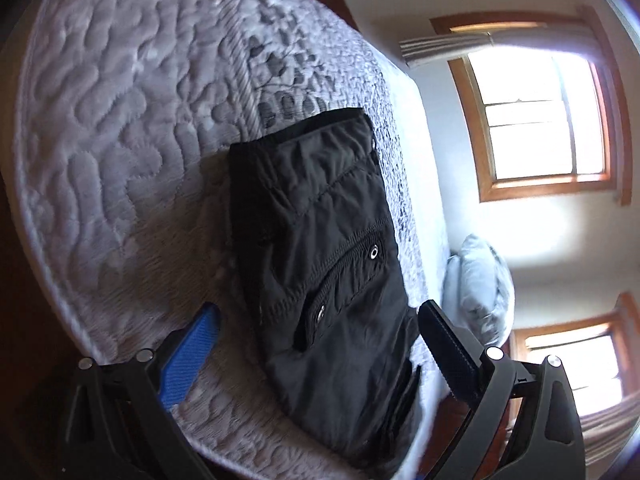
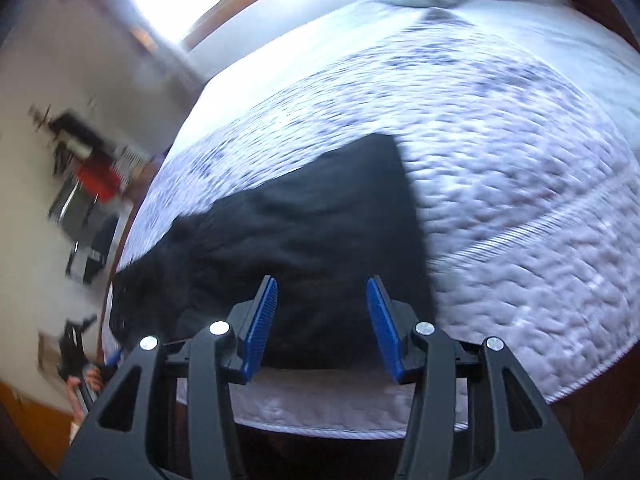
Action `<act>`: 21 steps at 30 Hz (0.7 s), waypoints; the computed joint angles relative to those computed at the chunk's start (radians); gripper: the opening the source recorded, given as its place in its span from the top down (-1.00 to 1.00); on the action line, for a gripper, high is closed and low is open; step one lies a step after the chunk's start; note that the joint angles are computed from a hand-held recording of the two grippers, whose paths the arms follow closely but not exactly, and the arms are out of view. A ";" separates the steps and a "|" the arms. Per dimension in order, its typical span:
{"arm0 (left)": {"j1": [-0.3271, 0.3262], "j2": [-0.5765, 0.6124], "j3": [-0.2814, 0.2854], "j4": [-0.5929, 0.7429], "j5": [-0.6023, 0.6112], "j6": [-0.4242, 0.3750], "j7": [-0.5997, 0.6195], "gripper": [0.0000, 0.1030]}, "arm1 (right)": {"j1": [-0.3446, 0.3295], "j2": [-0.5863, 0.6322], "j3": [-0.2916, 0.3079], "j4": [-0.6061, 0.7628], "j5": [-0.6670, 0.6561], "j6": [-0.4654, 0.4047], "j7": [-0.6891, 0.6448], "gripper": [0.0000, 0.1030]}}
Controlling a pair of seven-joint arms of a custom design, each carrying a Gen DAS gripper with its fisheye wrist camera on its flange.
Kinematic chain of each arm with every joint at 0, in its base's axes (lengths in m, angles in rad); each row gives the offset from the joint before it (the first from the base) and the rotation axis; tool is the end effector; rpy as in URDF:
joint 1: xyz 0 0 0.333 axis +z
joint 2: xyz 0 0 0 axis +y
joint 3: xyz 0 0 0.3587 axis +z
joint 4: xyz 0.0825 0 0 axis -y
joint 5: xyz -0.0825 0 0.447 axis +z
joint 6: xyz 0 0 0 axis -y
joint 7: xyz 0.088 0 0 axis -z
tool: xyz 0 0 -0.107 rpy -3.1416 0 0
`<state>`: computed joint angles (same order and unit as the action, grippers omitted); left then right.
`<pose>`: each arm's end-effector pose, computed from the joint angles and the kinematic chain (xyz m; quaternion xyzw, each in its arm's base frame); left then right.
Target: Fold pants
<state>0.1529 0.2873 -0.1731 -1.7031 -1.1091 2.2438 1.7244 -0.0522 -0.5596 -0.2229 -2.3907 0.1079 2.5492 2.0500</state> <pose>0.7402 -0.0283 0.4840 0.7473 -0.4575 0.4227 0.2315 0.4504 -0.1470 0.6153 -0.3372 0.8711 -0.1347 0.3307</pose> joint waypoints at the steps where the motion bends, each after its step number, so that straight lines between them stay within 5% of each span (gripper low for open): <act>1: -0.003 0.013 0.001 0.009 0.004 -0.003 -0.020 -0.92 | -0.018 -0.012 0.005 -0.010 -0.014 -0.003 0.010 0.07; 13: 0.009 0.094 -0.050 0.046 -0.123 0.004 -0.021 -0.92 | -0.027 0.002 0.003 -0.004 -0.039 0.003 0.024 0.07; 21: 0.034 0.105 -0.087 0.044 -0.351 -0.027 0.073 -0.90 | -0.022 0.024 0.011 0.016 -0.045 -0.024 0.013 0.06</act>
